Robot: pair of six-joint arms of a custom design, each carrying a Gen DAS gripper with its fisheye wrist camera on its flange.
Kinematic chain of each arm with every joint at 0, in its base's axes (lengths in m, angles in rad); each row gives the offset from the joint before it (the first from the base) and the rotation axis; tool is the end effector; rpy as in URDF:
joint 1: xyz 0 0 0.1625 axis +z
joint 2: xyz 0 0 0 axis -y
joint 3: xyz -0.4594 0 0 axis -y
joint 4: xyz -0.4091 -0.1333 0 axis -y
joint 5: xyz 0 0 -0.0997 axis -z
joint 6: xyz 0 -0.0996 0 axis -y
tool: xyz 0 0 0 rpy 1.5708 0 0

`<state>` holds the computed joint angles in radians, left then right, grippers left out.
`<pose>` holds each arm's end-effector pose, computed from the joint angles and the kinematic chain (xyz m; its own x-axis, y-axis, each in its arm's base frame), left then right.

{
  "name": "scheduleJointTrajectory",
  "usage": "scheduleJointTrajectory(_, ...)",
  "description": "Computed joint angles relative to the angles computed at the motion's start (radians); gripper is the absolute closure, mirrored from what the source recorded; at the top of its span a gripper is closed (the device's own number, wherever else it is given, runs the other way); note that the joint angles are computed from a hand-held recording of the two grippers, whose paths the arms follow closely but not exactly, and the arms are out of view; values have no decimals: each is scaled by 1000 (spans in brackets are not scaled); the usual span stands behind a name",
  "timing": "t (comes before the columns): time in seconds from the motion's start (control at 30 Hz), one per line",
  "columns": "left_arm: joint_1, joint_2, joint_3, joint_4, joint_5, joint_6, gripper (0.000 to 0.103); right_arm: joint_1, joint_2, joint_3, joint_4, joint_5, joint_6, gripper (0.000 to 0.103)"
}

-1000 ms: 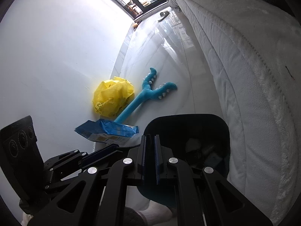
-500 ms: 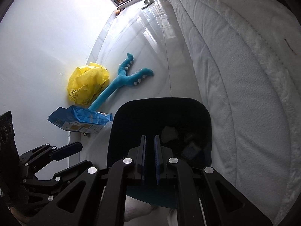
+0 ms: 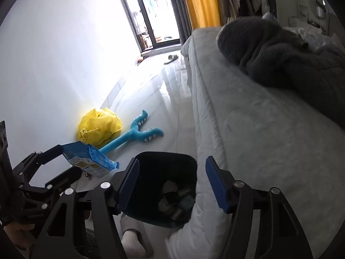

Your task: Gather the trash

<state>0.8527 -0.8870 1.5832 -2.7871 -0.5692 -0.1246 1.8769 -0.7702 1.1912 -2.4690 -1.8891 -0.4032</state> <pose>-0.3084 -0.6831 0.2592 -0.7470 -0.0422 -0.6635 0.4819 0.6533 -0.5840 0.3490 -0.7655 0.2769 -0.7678 -0.4695 0.4359 -0.6185 0.7205 -0.3134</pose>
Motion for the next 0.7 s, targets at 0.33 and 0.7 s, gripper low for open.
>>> scheduleJointTrajectory(0.33, -141, 6, 68, -373, 209, 236, 3, 10, -231, 249, -361, -6, -182, 7)
scheduleJointTrajectory(0.7, -197, 80, 49, -717, 279, 518, 3, -32, -375, 375, -562, -10, -262, 3)
